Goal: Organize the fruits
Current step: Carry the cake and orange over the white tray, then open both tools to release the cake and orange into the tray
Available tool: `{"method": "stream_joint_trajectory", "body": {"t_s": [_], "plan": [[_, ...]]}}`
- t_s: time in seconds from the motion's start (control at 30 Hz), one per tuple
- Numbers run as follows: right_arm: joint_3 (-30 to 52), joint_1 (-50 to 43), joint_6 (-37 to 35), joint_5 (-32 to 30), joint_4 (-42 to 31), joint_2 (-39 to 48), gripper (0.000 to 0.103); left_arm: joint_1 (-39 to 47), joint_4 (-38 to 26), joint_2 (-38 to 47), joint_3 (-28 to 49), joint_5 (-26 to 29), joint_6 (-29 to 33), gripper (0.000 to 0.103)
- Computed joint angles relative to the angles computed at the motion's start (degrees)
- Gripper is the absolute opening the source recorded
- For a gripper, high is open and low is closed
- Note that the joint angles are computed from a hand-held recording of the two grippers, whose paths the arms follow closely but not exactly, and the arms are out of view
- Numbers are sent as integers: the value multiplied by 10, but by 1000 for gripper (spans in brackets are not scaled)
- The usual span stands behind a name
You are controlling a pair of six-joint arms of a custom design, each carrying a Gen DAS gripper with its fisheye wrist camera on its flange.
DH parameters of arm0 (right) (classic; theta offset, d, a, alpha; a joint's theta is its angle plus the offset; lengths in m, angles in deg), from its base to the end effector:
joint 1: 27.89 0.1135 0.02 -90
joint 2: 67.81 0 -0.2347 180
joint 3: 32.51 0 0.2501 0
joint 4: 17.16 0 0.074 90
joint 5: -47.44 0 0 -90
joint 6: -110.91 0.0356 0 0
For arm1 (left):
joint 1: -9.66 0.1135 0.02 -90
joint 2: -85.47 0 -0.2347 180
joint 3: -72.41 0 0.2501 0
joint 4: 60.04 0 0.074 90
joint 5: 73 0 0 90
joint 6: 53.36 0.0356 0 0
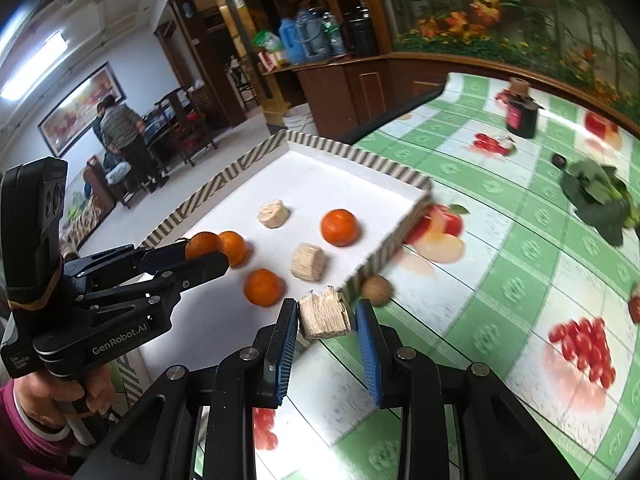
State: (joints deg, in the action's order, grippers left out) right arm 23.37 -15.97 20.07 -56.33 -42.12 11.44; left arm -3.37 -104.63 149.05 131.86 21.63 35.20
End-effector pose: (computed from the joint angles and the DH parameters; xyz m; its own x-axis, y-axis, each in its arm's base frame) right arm 0.2702 0.0657 0.1638 -0.7256 -0.1677 -0.6674 -0.3661 0.9153 0.1680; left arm 0.2305 -0.0563 0.2234 -0.7389 0.1453 -0.6580 0.2581 0.9630 -0.0772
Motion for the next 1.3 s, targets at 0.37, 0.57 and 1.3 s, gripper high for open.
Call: {"method": "stream_joint_trajectory", "body": {"t_s": [0.37,0.57,1.3], "plan": [[88,52,-14,18,0,117,29,44,-1,23,2,16,20,31],[152,75,-11,17,2,183,29,49,0,31,-4,17,24,31],[233,81,-20,33,4,275,29,66,-5,66,10,13,1,56]]}}
